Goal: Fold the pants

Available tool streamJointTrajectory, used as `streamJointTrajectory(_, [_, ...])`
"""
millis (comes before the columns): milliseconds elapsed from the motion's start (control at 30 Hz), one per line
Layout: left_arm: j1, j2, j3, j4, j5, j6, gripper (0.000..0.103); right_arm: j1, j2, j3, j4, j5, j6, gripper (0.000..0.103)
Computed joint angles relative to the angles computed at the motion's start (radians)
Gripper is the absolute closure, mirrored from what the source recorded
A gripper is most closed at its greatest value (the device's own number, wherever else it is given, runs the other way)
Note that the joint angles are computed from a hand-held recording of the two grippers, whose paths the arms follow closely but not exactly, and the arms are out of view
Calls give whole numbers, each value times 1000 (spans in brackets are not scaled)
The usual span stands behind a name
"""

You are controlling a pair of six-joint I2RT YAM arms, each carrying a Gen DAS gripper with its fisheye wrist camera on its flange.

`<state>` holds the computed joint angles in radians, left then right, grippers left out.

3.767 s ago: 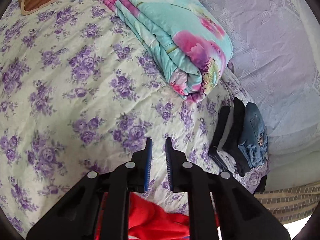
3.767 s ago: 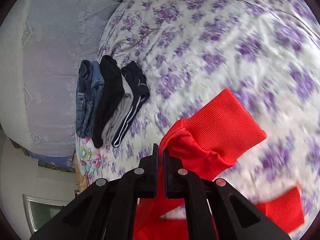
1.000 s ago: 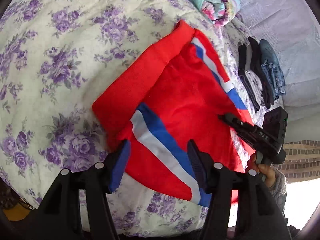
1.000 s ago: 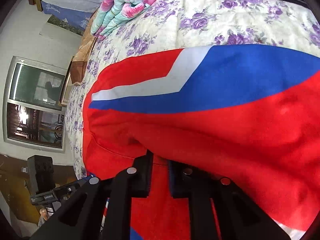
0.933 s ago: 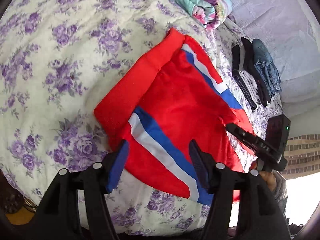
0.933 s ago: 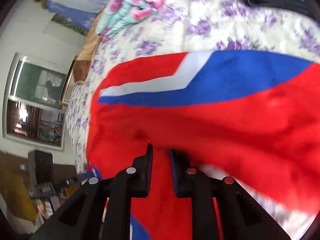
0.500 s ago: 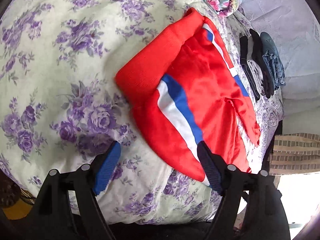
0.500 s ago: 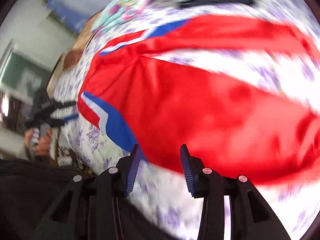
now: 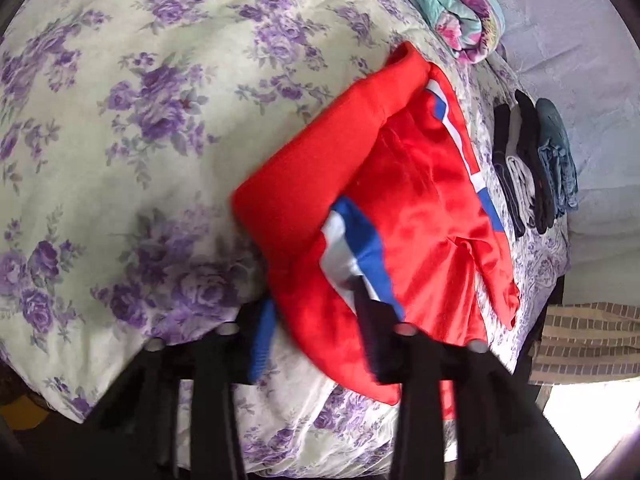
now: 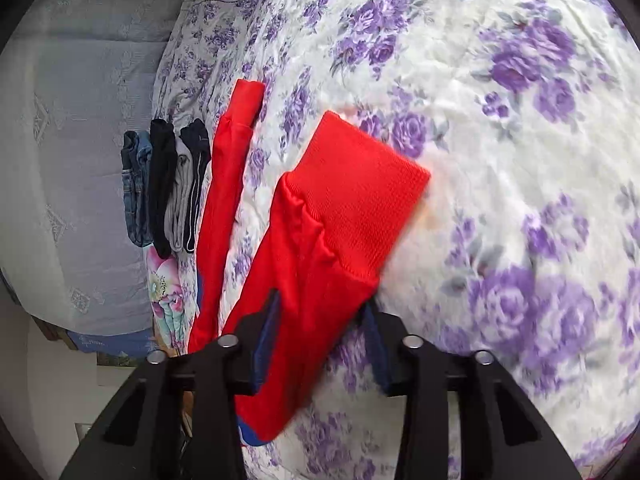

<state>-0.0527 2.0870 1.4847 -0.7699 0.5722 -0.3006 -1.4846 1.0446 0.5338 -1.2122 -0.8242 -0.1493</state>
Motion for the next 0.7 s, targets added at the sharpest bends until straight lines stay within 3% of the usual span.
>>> streamJointTrajectory(33, [23,-10,-23,9,46,-17,96,-13,7,29,-37,5,-55,94])
streamJointTrajectory(100, [55,-65,-91,38,91,-45,98,-43,31,131,-171,12,-235,95])
streamJointTrajectory(200, [71,-132,-159,31,57,-42,99,-127,157,262,-309,71,-450,95])
streamJointTrajectory(300, [93,-138,-209,25,-7,-62,99,-165,247,233,-229,205,-478,96])
streamJointTrajectory(433, [119,-188,-284,64,53,-94,100,-203,367,189,-164,246,-479,96])
streamJointTrajectory(500, [69,-215,-262,45,36,-55,97,-198,400,226,-213,244,-507,85])
streamJointTrajectory(567, [18,-194,-214,37,26,-64,77,-169,401,261,-245,253,-518,84])
streamJointTrajectory(633, [-16,-170,-182,71,-1,-114,67,-141,375,292,-272,258,-510,84])
streamJointTrajectory(700, [-35,-140,-151,104,-37,-142,67,-121,335,320,-290,246,-479,84])
